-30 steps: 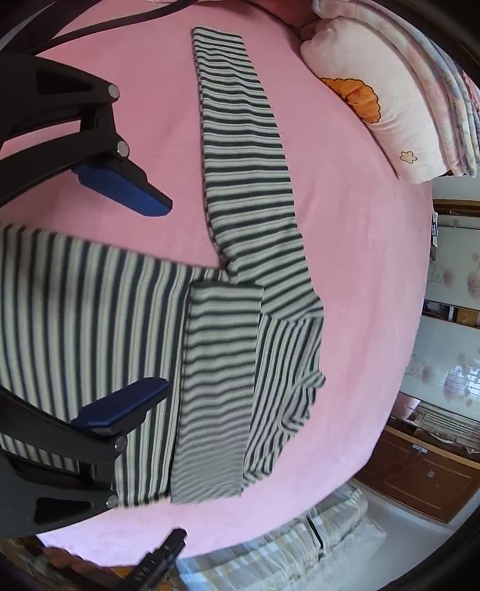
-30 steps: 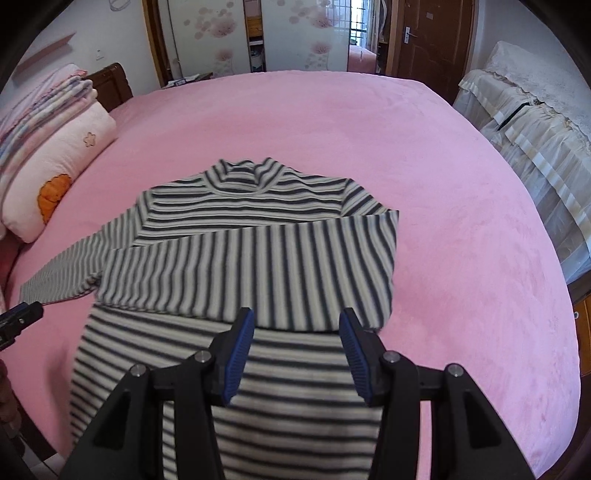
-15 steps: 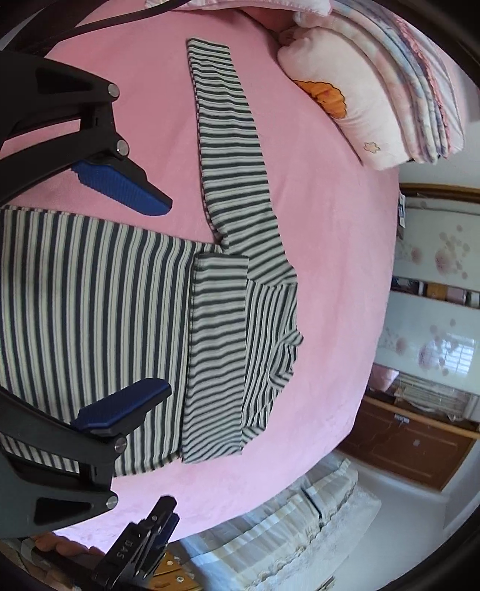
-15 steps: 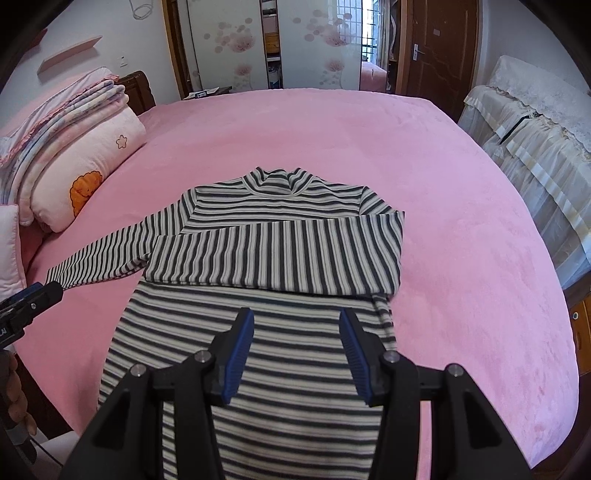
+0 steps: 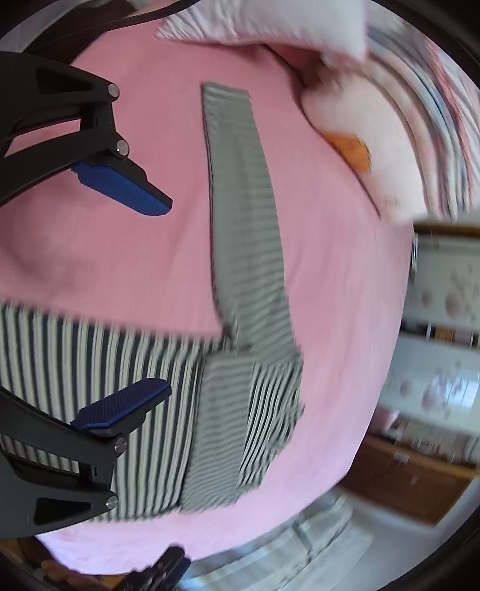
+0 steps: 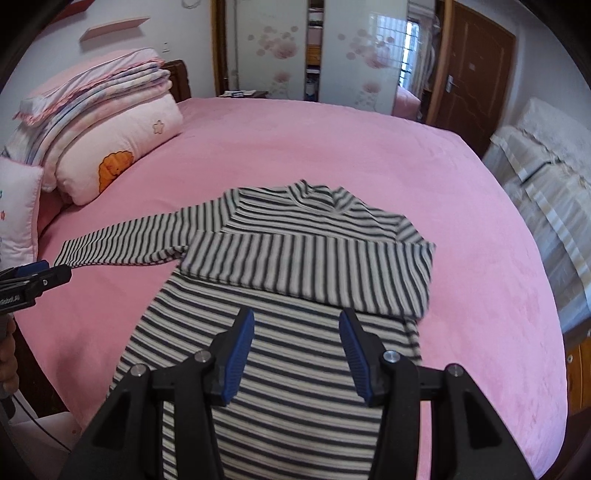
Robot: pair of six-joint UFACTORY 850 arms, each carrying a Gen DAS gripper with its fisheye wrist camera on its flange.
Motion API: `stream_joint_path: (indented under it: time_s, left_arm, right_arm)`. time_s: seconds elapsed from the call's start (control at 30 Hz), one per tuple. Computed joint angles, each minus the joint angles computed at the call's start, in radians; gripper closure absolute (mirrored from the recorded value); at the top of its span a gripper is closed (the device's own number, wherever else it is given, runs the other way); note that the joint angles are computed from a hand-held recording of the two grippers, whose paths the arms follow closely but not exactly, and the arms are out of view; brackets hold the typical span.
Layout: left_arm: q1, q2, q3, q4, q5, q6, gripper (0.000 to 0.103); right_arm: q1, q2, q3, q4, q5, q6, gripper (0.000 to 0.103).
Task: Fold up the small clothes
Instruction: 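Move the left tool to the other sleeve cuff and grasp it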
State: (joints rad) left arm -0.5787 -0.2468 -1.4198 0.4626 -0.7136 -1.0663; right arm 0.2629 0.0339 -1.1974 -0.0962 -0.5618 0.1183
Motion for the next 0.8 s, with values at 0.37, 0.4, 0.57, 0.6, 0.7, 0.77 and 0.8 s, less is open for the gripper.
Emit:
stream_joint_path:
  time_s: [0.37, 0.4, 0.57, 0.6, 0.7, 0.77, 0.8]
  left_arm:
    - [0.273, 0.088, 0.262, -0.095, 0.1, -0.052, 0.014]
    - [0.297, 0.089, 0.282, -0.123, 0.123, -0.037, 0.014]
    - [0.386, 0.085, 0.351, -0.254, 0.241, 0.043, 0.018]
    - [0.406, 0.08, 0.359, -0.296, 0.271, 0.066, 0.019]
    - [0.453, 0.057, 0.376, -0.427, 0.349, 0.141, 0.025]
    - [0.484, 0.036, 0.385, -0.587, 0.396, 0.266, 0.035]
    - [0.499, 0.024, 0.391, -0.688, 0.421, 0.349, 0.035]
  right_arm:
    - [0.184, -0.246, -0.175, -0.09, 0.081, 0.175, 0.055]
    - [0.2, -0.276, -0.2, -0.084, 0.078, 0.179, 0.055]
    - [0.276, -0.403, -0.317, -0.08, 0.082, 0.189, 0.055]
    - [0.294, -0.43, -0.346, -0.085, 0.082, 0.192, 0.055]
    - [0.329, -0.481, -0.397, -0.095, 0.082, 0.191, 0.055]
    - [0.35, -0.513, -0.429, -0.107, 0.082, 0.19, 0.055]
    - [0.357, -0.526, -0.442, -0.107, 0.08, 0.186, 0.055]
